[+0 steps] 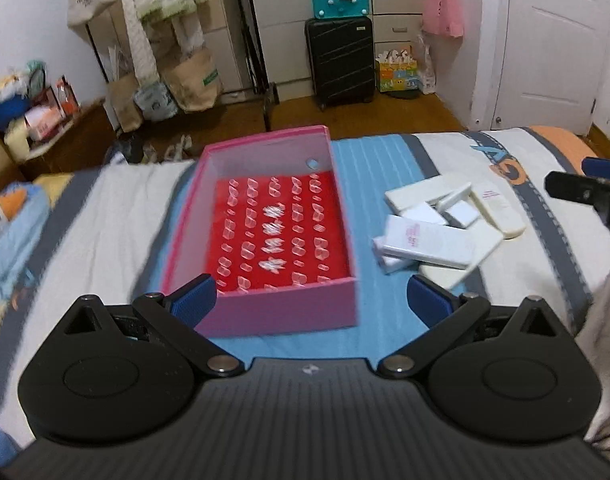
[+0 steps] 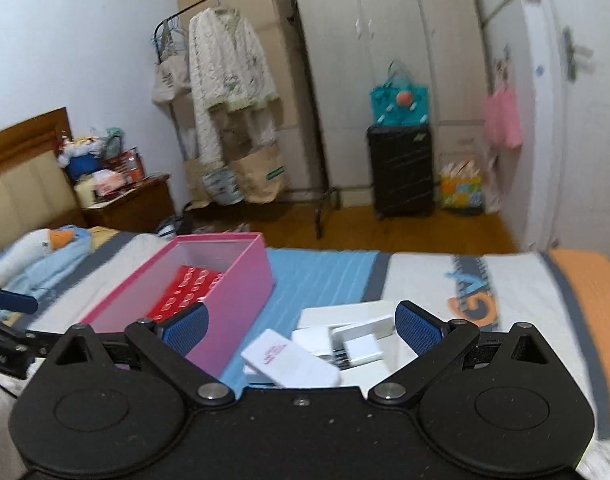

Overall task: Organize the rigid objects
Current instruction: 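Move the right tool to the white TCL remote and close on it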

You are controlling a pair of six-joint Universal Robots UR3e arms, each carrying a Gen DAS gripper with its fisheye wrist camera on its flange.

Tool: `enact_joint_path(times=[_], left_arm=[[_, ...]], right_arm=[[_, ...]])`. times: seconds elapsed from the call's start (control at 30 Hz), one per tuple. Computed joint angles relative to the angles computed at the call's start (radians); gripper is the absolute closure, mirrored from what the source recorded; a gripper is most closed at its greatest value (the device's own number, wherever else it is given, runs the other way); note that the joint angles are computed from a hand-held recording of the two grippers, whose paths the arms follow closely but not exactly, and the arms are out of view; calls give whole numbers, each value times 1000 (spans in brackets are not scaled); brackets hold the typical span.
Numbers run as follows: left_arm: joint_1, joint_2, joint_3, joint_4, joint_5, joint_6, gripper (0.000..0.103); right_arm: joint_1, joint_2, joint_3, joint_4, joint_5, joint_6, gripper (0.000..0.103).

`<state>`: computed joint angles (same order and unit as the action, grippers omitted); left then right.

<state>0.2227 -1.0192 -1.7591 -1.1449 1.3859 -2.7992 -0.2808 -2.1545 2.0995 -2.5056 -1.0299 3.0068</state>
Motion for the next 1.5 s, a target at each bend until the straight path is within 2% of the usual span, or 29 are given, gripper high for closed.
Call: enact_joint_path(times=[0.07, 0.13, 0.23, 0.3, 0.37, 0.43, 0.53, 0.6, 0.7, 0.77, 0.87, 0.9, 0.93, 1.0, 1.07, 1.17, 1.2, 1.27, 1.37, 1.5], left_arm=[[76, -16, 41, -34, -40, 39, 0], [127, -79, 132, -109, -65, 75, 3], [208, -182, 273, -235, -152, 93, 8], [231, -260, 352, -266, -183, 101, 8], [207, -336, 404, -205, -140, 107, 8], [177, -400, 439, -129, -73, 115, 8], [154, -530, 549, -96, 11, 119, 8], [154, -605, 602, -85, 30, 109, 9], [153, -716, 652, -75, 33, 126, 18], [143, -792, 675, -55, 38, 123, 32], [133, -893, 656, 77, 47, 128, 39], [136, -931, 660, 112, 39, 135, 40], [136, -959, 665, 134, 41, 138, 44], [136, -1033, 712, 141, 35, 141, 53], [144, -1083, 759, 108, 6, 143, 73], [162, -1107, 774, 77, -54, 157, 87], [161, -1103, 752, 106, -58, 159, 88], [150, -1101, 718, 172, -30, 166, 99], [176, -1123, 766, 122, -91, 139, 101], [173, -1148, 798, 113, -101, 121, 101]], right_arm=[[-34, 51, -57, 66, 65, -54, 2], [0, 124, -119, 75, 33, -71, 3], [86, 247, -223, 96, -36, -82, 3], [70, 327, -319, 207, 32, -73, 3], [51, 403, -403, 307, 95, -47, 3], [47, 501, -500, 401, 147, -68, 4], [71, 597, -572, 452, 162, -106, 4], [68, 646, -595, 480, 209, -143, 4], [76, 689, -597, 484, 237, -208, 4], [100, 716, -617, 468, 199, -236, 4], [117, 712, -599, 447, 132, -320, 4], [127, 703, -568, 397, 94, -343, 5], [140, 689, -520, 318, 49, -365, 5], [138, 680, -483, 278, 12, -421, 5], [141, 718, -524, 314, -8, -413, 5], [127, 750, -574, 359, 2, -390, 5], [121, 755, -584, 365, 13, -388, 7], [112, 767, -590, 366, 29, -387, 11], [111, 800, -622, 398, 43, -388, 18], [129, 815, -645, 441, 19, -412, 26]])
